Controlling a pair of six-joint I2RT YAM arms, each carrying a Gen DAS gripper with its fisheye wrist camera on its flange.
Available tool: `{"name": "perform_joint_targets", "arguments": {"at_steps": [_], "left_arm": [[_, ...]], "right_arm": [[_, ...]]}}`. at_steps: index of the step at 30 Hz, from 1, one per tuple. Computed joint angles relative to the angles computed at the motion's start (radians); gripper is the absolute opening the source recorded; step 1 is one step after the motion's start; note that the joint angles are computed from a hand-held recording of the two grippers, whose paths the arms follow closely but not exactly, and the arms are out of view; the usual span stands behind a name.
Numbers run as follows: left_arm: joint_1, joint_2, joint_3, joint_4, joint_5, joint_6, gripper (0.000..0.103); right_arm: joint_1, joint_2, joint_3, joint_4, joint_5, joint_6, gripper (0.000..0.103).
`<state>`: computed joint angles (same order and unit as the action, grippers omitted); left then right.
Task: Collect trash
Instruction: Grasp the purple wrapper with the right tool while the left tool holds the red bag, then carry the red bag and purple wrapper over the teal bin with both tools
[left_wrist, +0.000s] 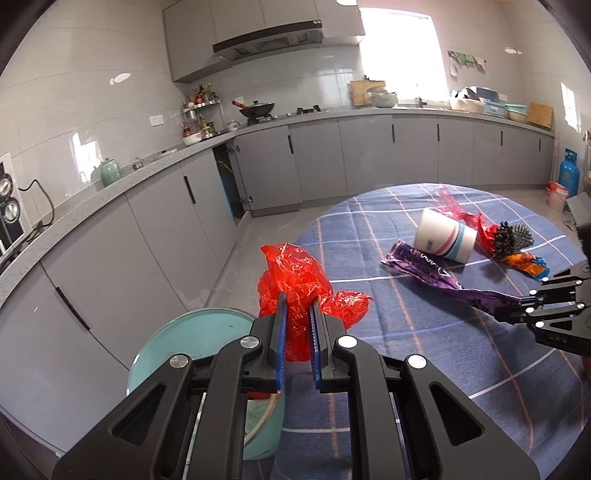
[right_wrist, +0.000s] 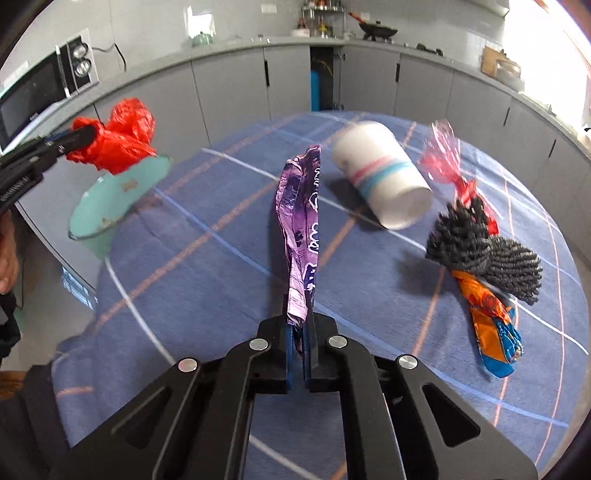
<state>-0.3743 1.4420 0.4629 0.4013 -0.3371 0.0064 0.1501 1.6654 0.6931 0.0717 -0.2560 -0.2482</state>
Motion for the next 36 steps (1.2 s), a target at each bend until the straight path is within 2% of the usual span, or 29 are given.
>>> {"name": "perform_joint_targets", "arguments": {"at_steps": [6,13,24,36], "left_arm": [[0.044,-0.105,-0.054,-0.017,0.003,0.009,0.011],[0.096,-0.183,-0.116,0.003,0.003,0.015,0.011],[0.218,-0.217,-0.157,0.026,0.046,-0.003,0.011],[0.362,-0.180,-0.181,0.087,0.123,0.023,0.011]], "right_arm": [[0.055,-0.063,-0.049,0.079,0.000,0.049,0.004],[0.116,-0.063,-0.041,0.155,-0.003,0.131,0.004],[0.223,-0.045,0.024,0.207,0.018,0.224,0.004],[0.314,0.018,0.137,0.193,0.035,0.260,0.004]]}}
